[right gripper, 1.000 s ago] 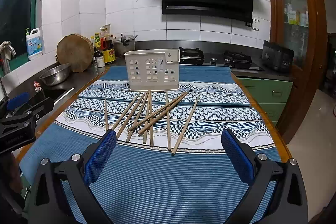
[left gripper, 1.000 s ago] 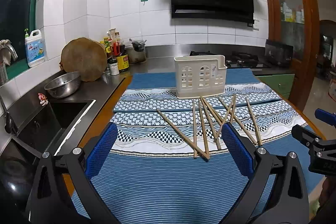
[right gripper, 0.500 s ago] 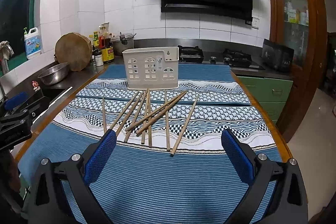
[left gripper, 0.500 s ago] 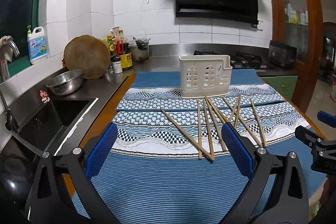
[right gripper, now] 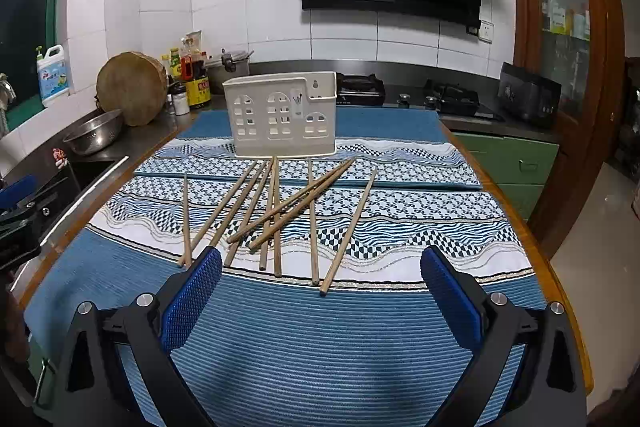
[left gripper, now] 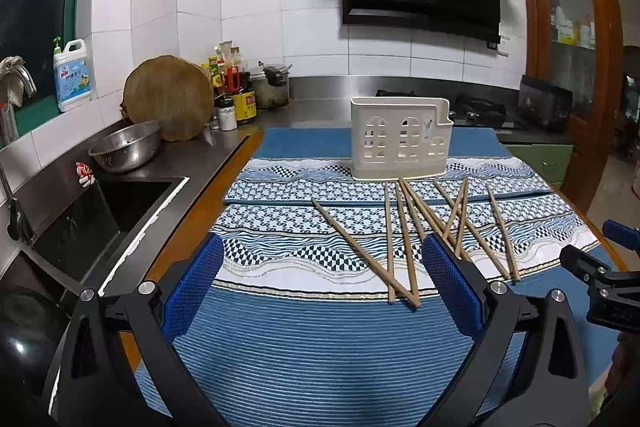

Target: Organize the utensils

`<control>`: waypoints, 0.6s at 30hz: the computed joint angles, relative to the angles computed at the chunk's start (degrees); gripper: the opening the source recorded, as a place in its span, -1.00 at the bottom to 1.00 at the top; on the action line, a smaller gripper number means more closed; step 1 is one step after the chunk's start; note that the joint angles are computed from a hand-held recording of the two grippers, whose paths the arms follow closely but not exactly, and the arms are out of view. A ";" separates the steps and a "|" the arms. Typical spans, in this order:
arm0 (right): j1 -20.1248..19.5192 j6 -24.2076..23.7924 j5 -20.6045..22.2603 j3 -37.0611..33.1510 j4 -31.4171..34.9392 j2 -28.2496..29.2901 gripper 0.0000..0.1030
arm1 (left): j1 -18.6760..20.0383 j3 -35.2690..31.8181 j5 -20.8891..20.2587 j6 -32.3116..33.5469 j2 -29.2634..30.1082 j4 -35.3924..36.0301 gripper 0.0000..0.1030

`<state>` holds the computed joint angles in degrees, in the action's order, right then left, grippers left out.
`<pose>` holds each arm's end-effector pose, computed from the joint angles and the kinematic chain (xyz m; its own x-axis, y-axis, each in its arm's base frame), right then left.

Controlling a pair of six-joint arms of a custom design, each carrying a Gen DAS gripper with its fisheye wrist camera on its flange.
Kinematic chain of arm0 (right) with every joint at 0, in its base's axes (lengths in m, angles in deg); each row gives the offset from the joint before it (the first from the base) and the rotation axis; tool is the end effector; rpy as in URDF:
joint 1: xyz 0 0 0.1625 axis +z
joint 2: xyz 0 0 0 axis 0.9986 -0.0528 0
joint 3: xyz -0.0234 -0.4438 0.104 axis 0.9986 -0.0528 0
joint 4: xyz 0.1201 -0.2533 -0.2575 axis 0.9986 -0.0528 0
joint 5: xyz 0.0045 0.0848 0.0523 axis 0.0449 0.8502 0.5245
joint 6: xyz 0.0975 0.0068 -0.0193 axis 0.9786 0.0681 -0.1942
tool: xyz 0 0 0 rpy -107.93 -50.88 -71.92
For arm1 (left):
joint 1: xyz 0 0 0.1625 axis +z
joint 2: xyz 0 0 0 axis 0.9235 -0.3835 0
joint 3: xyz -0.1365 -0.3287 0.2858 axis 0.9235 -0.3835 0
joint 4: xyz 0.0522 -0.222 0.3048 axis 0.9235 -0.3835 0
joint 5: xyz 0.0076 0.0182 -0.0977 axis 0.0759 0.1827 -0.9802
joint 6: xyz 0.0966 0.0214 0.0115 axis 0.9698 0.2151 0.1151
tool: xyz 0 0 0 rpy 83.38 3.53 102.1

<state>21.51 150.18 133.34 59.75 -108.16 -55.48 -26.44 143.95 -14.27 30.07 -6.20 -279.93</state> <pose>0.1792 -0.3775 0.2007 -0.6658 0.4073 0.6252 -0.4084 0.5023 -0.7622 -0.2598 -0.4878 0.1425 -0.6137 0.4343 -0.6594 0.7882 0.3857 -0.4795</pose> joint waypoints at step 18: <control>-9.01 10.40 -4.11 -8.59 15.05 5.26 0.46 | 5.21 -5.32 -4.85 -0.87 2.69 5.62 0.91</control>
